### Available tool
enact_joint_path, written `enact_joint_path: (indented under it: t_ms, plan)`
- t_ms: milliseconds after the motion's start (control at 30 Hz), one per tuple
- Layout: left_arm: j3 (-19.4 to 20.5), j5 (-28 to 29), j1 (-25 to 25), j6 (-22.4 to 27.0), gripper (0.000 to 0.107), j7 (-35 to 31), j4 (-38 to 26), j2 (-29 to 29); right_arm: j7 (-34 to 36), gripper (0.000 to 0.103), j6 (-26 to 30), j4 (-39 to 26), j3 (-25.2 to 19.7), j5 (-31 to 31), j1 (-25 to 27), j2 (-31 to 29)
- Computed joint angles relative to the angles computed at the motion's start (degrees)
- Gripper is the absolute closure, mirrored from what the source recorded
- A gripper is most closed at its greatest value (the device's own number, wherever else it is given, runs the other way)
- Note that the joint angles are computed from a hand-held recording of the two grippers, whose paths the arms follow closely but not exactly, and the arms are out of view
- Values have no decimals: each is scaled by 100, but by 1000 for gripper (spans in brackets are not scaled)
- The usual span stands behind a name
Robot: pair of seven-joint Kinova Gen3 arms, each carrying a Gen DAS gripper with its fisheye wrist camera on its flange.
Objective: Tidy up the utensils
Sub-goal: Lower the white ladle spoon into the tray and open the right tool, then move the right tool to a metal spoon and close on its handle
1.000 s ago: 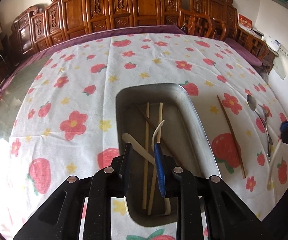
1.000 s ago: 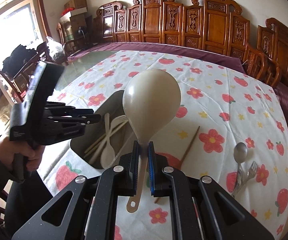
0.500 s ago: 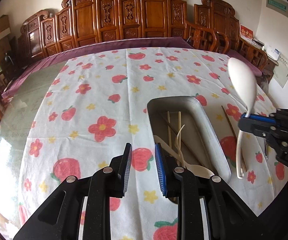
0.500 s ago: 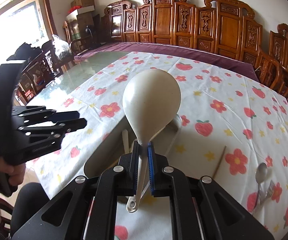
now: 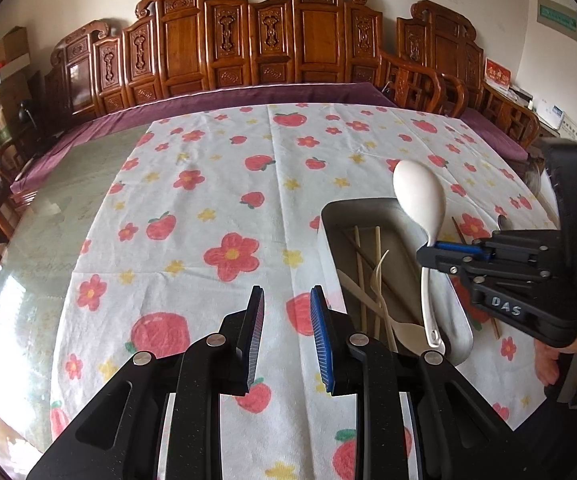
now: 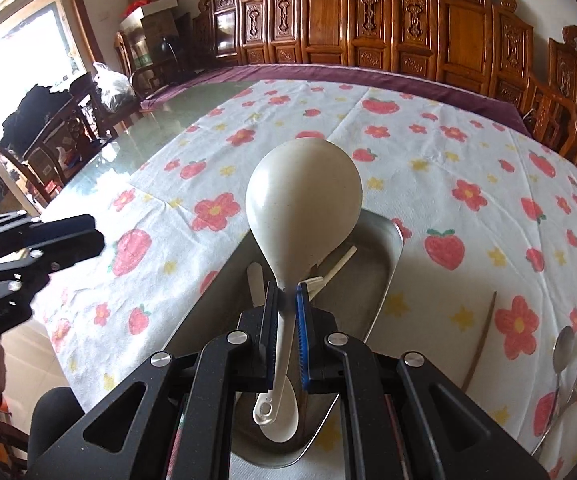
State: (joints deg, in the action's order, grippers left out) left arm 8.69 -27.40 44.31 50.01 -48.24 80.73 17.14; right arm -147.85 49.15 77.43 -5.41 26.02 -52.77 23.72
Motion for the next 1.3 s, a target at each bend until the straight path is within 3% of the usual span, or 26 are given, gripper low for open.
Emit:
enact_joint_path:
  t_ms: [300, 567, 933, 1133, 1300]
  plan:
    - [-6, -28, 26, 94, 85, -41, -65, 30, 250, 93, 17, 7, -22, -245, 78, 213]
    - [-11, -52, 81, 145, 85, -14, -109, 71, 134, 93, -231, 289, 29, -114, -20, 2]
    - [27, -228, 437, 278, 85, 199, -361, 175, -1198, 93, -485, 1526, -189, 830, -198, -1137]
    - [26, -315, 736, 335, 81, 257, -663, 369, -2174, 93, -106, 2283, -605, 1473, -210, -1900]
    - [-8, -303, 988, 378, 80, 235, -995, 631, -2755, 93, 235, 2918, -1022, 1651, 23, -2499]
